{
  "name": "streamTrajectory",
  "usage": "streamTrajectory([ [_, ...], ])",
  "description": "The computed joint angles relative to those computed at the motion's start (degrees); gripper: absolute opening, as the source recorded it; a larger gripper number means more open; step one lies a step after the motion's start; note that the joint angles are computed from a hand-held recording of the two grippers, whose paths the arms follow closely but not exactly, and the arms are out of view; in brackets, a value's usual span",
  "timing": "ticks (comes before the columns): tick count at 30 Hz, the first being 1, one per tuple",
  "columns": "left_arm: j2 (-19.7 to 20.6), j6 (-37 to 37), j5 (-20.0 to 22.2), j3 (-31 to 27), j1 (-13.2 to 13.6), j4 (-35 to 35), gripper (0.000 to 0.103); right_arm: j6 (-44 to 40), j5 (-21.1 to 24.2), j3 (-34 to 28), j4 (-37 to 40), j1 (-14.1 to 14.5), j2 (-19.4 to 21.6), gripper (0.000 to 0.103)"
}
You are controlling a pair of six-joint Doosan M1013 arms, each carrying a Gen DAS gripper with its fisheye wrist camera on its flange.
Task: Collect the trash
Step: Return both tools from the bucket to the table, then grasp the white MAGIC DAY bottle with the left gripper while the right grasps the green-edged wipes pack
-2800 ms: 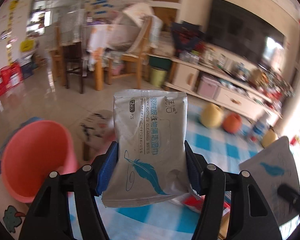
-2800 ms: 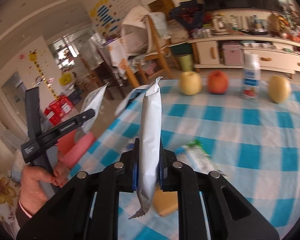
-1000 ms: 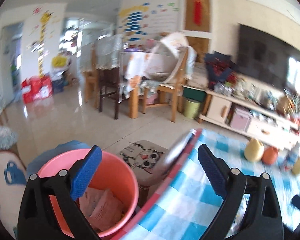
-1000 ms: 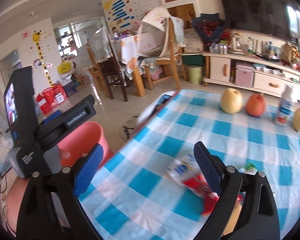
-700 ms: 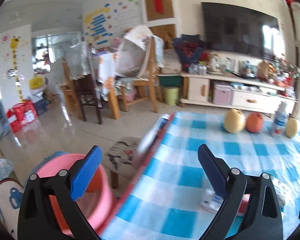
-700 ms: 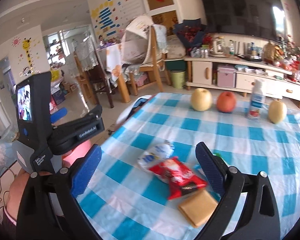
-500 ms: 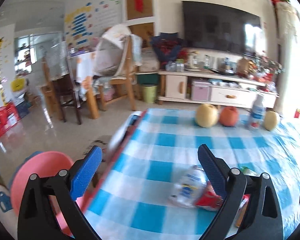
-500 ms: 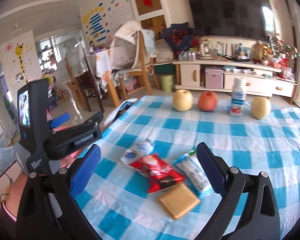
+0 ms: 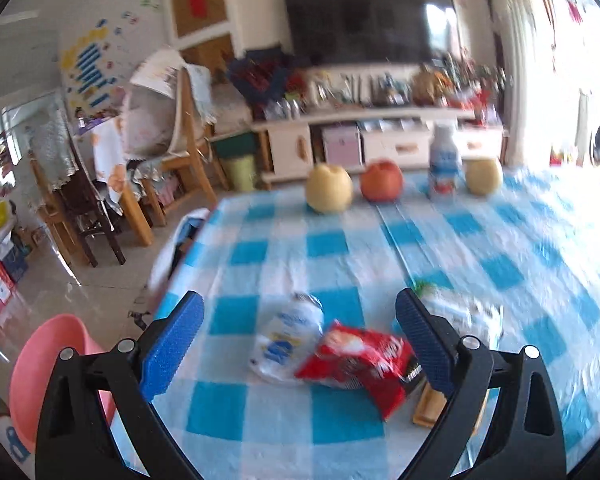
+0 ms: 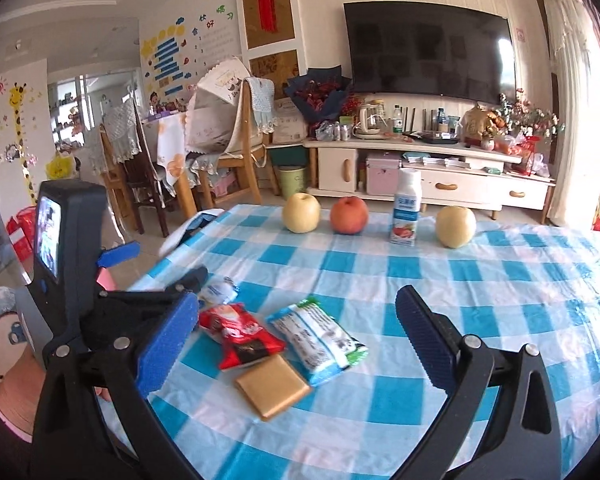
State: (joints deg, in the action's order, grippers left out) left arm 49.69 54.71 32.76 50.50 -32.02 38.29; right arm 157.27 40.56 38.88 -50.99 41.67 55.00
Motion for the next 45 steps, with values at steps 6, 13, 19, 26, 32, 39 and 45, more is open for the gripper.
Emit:
streamTrajectory([
  [6, 0.5, 0.2, 1.1, 0.7, -1.8, 6.9, 0.096, 3.3, 0.4, 3.5, -3.3, -0.2, -1.7, 0.099],
  [13, -0.2, 2.3, -1.0, 1.9, -2.0, 2.4, 0.096, 6.3, -1.4, 7.2, -2.2, -1.4, -3.6, 0.099],
  [19, -0.6, 4.7, -2.1, 2.2, -1.8, -2.5, 0.096, 7.7, -4.0, 9.9, -1.5, -2.3, -4.9, 0.099],
  [26, -0.3, 8.1, -2.4, 1.6, -1.6, -7.5, 0.096, 5.8, -2.3, 10.0, 1.0, -3.3, -4.7, 0.099],
  [32, 0.5, 13.1, -0.6, -0.6, -0.7, -16.0, 0.096, 3.2, -2.1, 9.4, 5.2, -4.3, -4.3, 0.099],
  [39, 1.6, 14.4, 2.6, -3.4, 0.5, -22.2, 0.096, -1.5, -4.4, 8.2, 17.5, -6.3, -3.3, 0.099],
  [45, 3.4, 12.4, 7.5, -7.4, 2.0, -24.5, 0.096, -11.9, -4.9, 3.8, 30.1, -7.4, -0.3, 0.099],
])
